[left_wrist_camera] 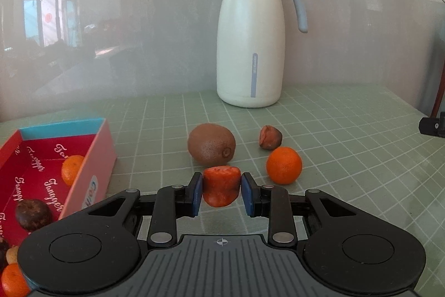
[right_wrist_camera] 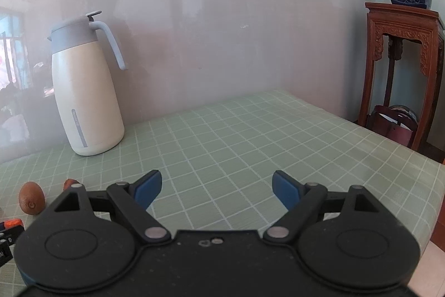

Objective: Organize fruits
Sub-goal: 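Carry the carrot chunk with the left tool into the red box and release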

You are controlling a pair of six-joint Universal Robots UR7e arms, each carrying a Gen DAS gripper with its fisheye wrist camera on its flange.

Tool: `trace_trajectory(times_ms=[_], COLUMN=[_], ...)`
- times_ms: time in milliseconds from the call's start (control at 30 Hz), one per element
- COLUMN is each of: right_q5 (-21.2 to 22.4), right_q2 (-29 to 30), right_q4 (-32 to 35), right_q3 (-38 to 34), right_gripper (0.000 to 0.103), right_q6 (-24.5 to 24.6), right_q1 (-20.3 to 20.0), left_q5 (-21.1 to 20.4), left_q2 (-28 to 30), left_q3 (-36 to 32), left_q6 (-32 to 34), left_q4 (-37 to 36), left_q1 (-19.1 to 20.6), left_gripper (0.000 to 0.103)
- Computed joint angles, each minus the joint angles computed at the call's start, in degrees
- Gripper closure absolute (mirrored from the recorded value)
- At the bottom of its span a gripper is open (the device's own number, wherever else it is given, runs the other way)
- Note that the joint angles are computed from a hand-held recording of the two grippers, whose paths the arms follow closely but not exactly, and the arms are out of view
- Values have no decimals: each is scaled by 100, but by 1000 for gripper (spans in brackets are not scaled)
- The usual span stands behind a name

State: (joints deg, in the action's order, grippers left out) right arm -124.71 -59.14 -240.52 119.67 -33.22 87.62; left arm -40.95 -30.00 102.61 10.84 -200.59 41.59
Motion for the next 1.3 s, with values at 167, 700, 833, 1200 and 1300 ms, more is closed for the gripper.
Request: trace_trajectory(times_ms=[167,700,833,1200,1300], right_q5=[-4,54,56,44,47], right_q2=[87,456,536,664,693], right_q4=[6,152,186,250,271], right_q3=[-35,-202,-249,-306,-329], right_gripper=[17,17,17,17,17], right_q6=[-94,-235,-275,-320,-317], right_q1=[80,434,509,627,646], left_q5=[259,1265,1152,1245,1525], left_q2=[-239,-891,-1072,-1292,-1209], left_q3=[277,874,997,1181,1197], left_q6=[214,-90,-547,-1035,-638], left_q4=[-563,-719,-209,221,-351], left_q1=[-38,278,369,392,284], left_gripper=[73,73,73,58,30])
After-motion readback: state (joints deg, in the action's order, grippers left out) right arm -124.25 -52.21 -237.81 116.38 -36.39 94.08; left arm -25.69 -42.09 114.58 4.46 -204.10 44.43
